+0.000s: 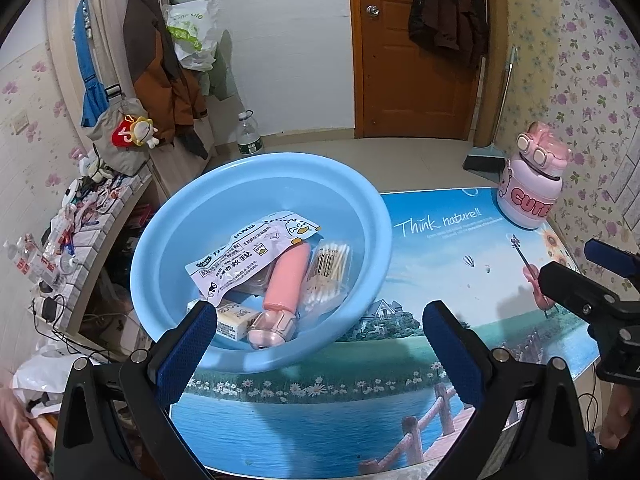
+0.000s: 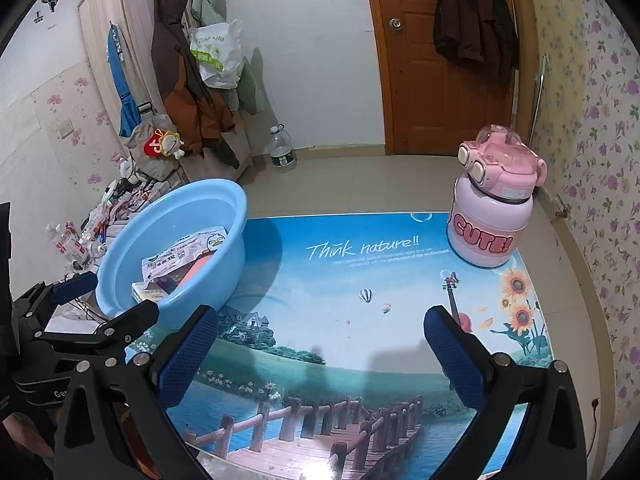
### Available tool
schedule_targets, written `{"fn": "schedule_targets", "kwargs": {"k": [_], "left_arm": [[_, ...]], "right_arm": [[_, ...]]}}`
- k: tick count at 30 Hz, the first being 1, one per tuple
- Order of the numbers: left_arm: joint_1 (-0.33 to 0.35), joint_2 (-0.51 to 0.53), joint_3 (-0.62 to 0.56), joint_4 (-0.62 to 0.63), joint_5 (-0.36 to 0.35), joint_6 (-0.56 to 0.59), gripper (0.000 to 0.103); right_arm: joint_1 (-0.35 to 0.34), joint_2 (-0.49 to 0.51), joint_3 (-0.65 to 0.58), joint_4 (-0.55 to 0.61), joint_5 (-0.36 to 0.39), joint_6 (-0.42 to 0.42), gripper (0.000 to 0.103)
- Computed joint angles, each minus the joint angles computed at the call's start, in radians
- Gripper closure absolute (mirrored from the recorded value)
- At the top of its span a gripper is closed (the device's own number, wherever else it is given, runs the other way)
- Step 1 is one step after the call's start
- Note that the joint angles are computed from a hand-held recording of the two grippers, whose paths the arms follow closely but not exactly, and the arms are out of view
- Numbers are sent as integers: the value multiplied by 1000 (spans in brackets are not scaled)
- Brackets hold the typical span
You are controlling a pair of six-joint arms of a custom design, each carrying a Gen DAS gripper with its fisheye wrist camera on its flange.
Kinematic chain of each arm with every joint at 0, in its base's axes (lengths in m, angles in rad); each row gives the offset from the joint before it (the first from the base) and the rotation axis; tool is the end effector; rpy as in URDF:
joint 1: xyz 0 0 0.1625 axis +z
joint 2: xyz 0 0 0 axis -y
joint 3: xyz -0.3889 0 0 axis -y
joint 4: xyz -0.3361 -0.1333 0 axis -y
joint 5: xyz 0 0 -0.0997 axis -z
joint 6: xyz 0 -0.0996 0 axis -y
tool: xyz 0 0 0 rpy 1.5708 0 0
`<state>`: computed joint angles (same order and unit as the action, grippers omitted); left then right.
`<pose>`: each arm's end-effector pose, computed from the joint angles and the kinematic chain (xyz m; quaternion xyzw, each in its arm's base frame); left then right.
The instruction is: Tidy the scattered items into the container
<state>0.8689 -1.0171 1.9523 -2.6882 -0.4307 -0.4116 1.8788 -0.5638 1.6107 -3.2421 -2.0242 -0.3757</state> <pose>-0.1581 -0.5337 0.2000 0.0727 0.8367 -0.3490 0.4158 0.2765 -0.5732 0.0650 0.2458 -0.8968 0.2919 0.2239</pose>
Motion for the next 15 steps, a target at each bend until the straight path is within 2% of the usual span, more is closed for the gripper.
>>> {"fn": "schedule_targets", "kwargs": {"k": [15], "left_arm": [[-7, 25, -10, -3, -40, -9, 0]], "right_arm": [[0, -7, 4, 4, -16, 5, 0]]}}
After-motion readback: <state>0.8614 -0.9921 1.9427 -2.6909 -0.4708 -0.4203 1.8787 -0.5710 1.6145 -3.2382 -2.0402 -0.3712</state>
